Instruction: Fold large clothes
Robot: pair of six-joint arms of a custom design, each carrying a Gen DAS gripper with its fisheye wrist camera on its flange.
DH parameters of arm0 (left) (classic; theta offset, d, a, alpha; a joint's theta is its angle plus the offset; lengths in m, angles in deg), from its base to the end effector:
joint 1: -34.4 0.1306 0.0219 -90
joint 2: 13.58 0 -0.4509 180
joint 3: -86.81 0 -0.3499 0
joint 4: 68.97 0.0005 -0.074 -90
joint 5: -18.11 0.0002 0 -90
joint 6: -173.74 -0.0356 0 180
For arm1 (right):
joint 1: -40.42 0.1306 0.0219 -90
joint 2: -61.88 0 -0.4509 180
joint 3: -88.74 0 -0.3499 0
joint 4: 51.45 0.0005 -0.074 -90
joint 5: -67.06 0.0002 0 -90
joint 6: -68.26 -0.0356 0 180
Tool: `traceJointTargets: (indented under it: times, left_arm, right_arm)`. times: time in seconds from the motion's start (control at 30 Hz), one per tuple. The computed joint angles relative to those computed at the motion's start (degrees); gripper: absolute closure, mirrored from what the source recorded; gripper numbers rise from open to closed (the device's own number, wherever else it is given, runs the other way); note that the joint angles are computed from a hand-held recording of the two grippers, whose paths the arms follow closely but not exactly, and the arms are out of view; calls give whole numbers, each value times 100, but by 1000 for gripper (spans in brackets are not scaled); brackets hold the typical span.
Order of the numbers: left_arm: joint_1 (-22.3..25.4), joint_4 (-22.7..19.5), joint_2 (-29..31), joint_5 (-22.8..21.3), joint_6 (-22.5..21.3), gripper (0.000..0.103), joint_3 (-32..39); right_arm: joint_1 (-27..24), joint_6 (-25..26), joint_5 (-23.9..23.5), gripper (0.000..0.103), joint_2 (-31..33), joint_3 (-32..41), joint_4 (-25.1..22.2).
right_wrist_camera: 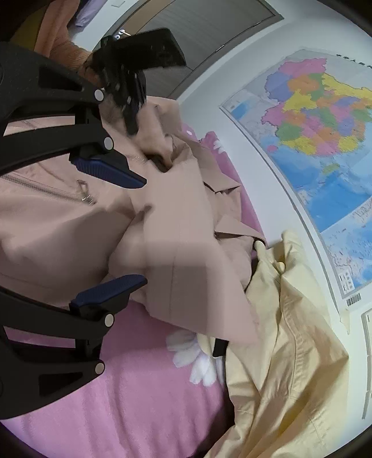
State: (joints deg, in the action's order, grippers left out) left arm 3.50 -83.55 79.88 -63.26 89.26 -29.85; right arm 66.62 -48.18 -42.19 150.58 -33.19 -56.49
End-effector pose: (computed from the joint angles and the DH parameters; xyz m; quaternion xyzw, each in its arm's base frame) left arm 0.3653 -0.2254 0.3281 0.2304 0.8914 -0.1860 0.3431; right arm 0.3540 0.1867 0.3402 -0.0745 0.8773 0.3329 0.3375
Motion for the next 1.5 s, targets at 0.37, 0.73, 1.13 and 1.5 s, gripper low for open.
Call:
traceJointTargets:
  times: [0.37, 0.73, 1.13, 1.5]
  left_arm:
    - [1082, -70, -441, -331, 1065, 98, -250]
    - [1330, 420, -545, -412, 696, 99, -455]
    - [1250, 301, -366, -525, 285, 37, -529]
    - [1048, 113, -49, -884, -100, 36, -204]
  right_arm:
    - [-133, -7, -293, 28, 121, -125, -334]
    - [-390, 73, -331, 101, -1173, -721, -697]
    - [-248, 418, 779, 37, -935, -325, -1024]
    - [1102, 1923, 651, 37, 482, 1556, -1460]
